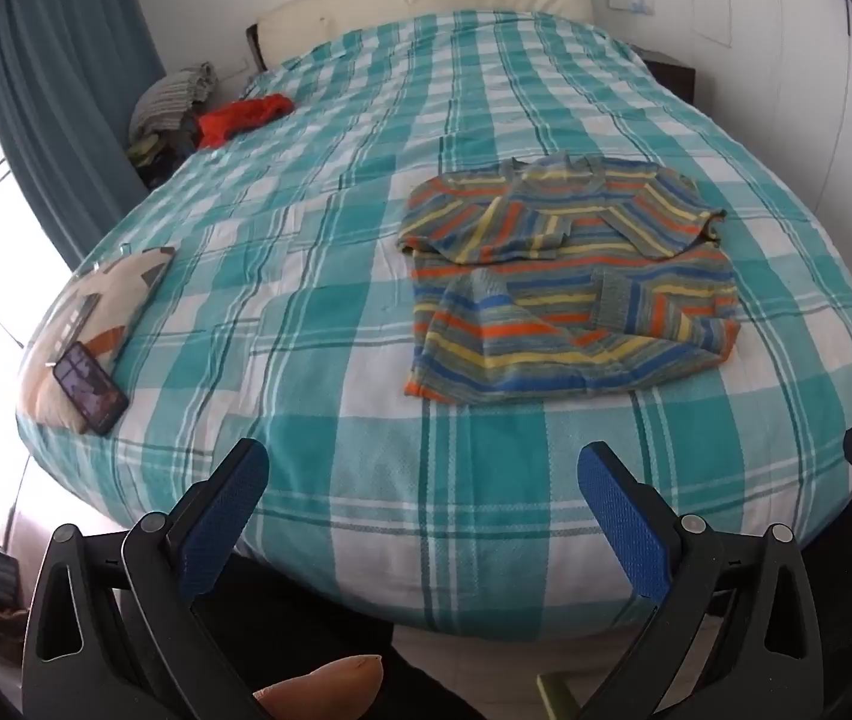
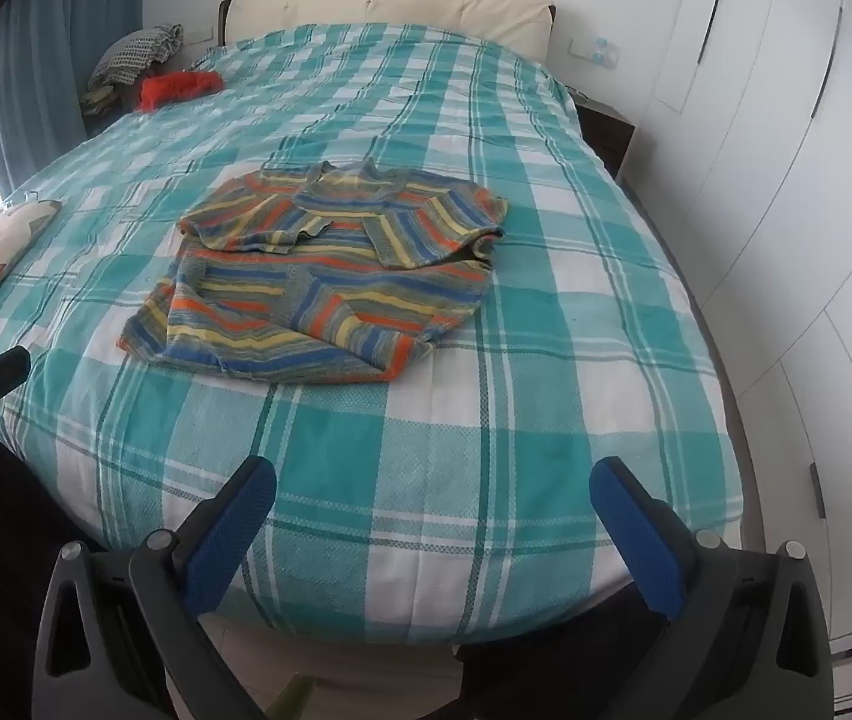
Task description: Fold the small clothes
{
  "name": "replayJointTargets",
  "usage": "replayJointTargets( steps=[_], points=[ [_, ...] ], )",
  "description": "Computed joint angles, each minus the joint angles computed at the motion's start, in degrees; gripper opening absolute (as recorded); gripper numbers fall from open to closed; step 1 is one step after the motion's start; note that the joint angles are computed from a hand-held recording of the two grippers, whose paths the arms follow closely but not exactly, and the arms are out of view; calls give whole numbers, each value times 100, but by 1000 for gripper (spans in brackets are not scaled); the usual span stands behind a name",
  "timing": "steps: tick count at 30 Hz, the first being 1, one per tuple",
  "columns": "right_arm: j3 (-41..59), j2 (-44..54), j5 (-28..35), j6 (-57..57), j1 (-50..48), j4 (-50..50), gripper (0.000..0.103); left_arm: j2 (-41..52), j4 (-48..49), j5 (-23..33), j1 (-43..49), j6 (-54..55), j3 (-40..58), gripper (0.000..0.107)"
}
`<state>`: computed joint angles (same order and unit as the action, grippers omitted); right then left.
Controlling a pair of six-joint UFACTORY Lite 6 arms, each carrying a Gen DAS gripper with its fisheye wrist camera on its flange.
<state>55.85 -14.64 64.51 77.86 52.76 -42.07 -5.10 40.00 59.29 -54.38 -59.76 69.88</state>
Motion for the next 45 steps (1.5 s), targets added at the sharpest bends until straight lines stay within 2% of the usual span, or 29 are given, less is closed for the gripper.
replayJointTargets(
  steps=[6,11,24,35,45],
  points=[
    [-11,39,17,13,71,13,103,-193,52,-86,43,-194,-198,103],
    [-44,84,-82,104,65,-30,103,171,24,28,-19,-25,98,103],
    [-7,122,-93,31,117,57,103,214,63,152,-99,-26,27,103],
    [16,211,-174,46,119,71,103,54,-424,-134,257,154,-301,103],
    [228,309,95,71,163,51,103,-216,-414,-175,292,153,-391,103]
  ],
)
